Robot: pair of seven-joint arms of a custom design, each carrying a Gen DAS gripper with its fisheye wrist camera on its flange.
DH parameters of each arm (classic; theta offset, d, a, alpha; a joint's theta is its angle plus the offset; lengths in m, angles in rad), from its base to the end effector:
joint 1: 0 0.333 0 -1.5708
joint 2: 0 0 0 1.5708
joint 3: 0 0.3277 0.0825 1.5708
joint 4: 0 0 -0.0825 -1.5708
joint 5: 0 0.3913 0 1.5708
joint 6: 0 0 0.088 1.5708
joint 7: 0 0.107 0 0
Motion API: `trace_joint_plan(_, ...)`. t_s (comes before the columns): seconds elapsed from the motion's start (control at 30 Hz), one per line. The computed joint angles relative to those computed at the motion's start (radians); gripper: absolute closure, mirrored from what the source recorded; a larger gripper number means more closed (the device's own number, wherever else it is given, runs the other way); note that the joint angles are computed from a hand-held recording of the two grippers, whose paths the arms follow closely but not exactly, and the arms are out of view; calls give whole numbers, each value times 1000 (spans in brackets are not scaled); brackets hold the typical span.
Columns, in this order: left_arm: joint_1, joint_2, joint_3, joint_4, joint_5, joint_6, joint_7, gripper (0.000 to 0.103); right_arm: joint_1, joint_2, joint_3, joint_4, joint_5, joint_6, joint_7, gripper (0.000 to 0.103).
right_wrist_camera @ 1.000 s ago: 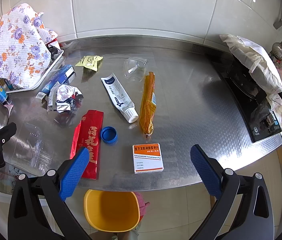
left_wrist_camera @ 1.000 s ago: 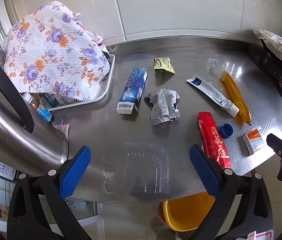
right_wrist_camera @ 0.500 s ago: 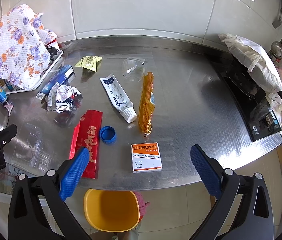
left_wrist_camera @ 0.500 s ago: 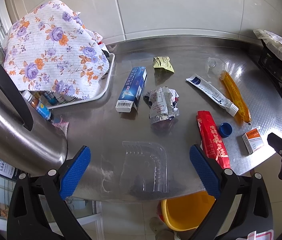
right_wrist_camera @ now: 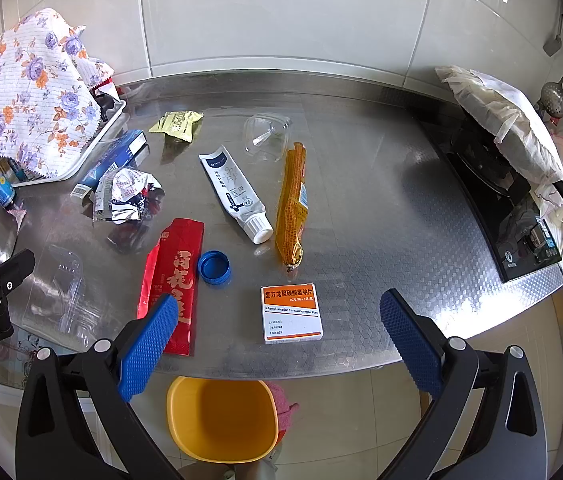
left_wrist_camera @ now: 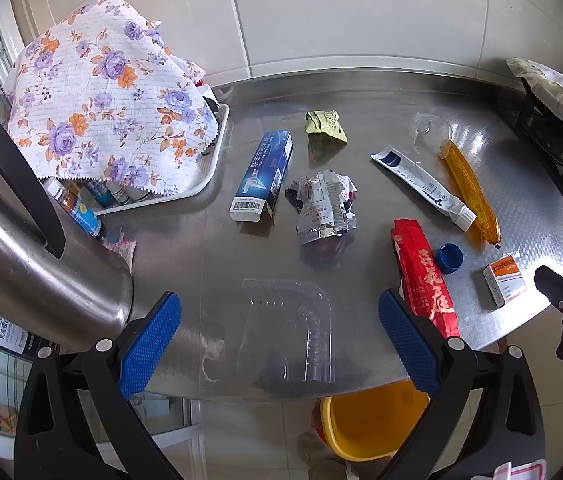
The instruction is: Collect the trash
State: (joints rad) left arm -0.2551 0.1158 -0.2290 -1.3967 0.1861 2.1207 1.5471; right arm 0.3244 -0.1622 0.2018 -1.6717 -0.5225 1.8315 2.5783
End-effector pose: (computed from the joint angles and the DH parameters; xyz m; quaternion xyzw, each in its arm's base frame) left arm 0.5735 -0.2796 0.7189 -0.4859 0.8173 -0.2189 0.2191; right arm 0.4746 0.2417 0.7125 -0.5155 0.7979 -0.2753 0.1474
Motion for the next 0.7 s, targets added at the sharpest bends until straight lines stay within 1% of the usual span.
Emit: trace_joint_plan(0.7, 0, 5, 0, 4, -1, -10, -7, 5, 7, 9, -2, 12, 0, -13, -2, 3)
